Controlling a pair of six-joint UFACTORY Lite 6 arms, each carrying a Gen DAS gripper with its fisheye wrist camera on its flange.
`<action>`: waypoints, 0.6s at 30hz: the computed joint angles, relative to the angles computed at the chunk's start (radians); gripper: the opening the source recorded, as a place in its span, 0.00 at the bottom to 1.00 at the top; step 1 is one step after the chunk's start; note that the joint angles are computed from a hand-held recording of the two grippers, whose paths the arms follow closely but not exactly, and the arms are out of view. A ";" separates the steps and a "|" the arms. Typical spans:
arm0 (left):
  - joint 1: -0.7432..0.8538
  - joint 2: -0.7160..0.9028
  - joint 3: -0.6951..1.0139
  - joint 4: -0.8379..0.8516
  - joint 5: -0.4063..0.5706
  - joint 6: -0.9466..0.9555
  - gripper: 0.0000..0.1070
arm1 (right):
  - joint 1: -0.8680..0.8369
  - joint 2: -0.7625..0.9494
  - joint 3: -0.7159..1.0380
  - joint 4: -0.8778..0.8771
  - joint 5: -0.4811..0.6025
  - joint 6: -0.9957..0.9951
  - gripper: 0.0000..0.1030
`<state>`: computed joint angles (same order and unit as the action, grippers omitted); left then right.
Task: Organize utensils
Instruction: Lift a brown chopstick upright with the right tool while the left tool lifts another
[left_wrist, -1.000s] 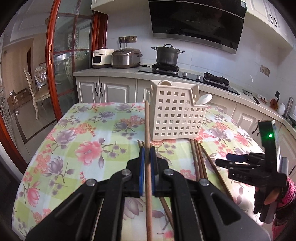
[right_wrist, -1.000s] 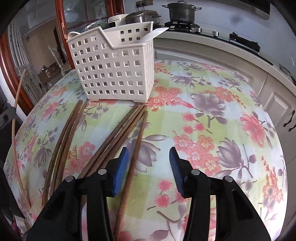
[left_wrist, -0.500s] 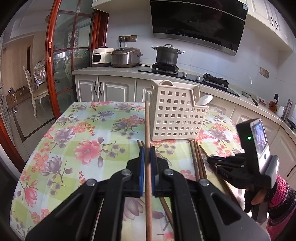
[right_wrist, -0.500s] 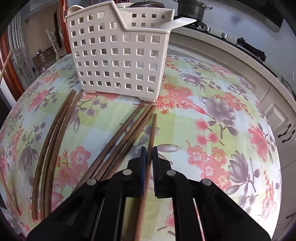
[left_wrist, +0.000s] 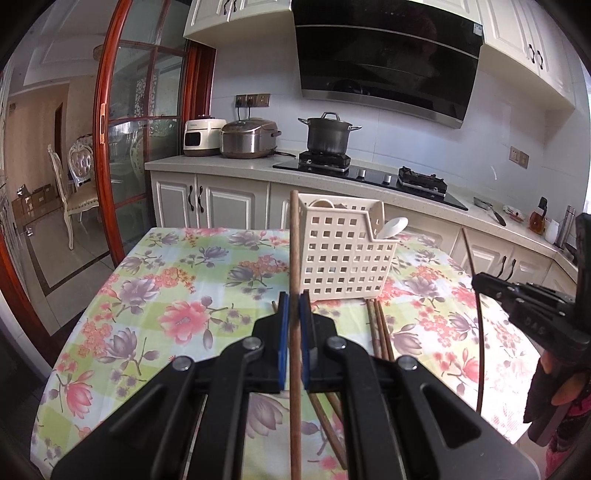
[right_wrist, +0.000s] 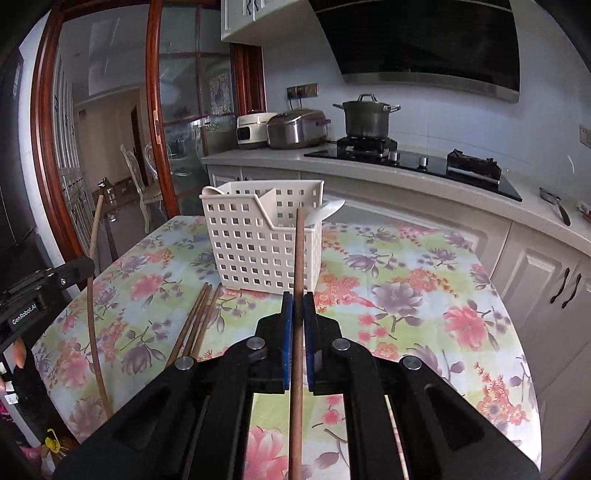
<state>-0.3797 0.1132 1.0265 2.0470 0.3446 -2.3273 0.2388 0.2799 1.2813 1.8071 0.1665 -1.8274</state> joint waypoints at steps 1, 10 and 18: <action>-0.009 -0.011 -0.010 -0.005 0.009 0.006 0.06 | -0.006 -0.033 -0.031 0.036 0.008 -0.040 0.06; -0.083 -0.080 -0.066 -0.066 0.080 0.067 0.06 | -0.028 -0.242 -0.216 0.242 0.038 -0.276 0.06; -0.121 -0.108 -0.078 -0.090 0.122 0.102 0.06 | -0.034 -0.309 -0.263 0.272 0.051 -0.304 0.06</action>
